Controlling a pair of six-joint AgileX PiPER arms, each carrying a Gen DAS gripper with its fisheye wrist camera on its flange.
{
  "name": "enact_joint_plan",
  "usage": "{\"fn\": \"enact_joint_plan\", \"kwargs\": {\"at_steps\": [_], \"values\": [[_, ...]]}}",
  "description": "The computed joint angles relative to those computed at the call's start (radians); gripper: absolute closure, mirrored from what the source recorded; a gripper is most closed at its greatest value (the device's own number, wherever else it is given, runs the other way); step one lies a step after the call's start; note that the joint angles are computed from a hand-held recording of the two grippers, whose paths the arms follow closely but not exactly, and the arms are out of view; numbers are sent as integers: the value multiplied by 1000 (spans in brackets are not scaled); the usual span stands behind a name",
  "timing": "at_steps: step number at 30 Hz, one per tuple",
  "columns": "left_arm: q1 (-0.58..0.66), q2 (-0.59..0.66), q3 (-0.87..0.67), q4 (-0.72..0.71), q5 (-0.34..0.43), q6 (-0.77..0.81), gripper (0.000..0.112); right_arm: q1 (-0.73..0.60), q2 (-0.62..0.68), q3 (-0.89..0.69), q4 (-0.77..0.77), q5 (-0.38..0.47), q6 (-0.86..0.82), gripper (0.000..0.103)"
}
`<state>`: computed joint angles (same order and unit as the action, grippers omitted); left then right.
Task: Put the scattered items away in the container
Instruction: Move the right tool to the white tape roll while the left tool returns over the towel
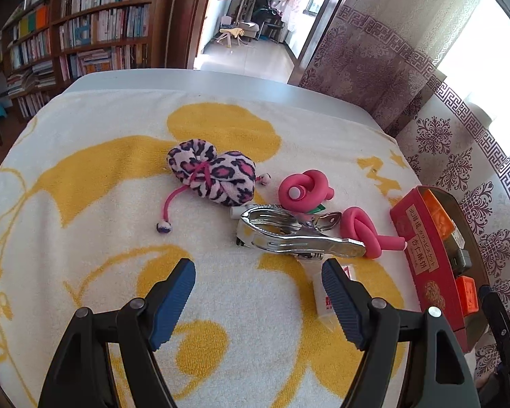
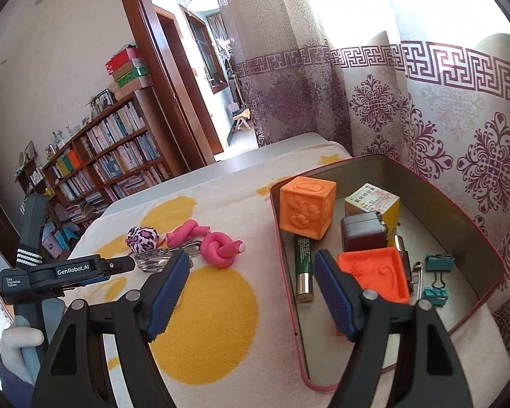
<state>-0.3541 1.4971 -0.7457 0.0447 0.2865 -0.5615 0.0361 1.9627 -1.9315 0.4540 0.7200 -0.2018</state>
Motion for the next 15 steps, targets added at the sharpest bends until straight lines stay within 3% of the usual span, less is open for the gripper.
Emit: {"fn": "enact_joint_plan", "kwargs": {"at_steps": [9,15], "values": [[131,-40,79,-269,-50,292,34,112,90,-126,-69,92,11,24],[174,-57,110,-239,-66,246,34,153,224,-329,-83,229,44,24]]}}
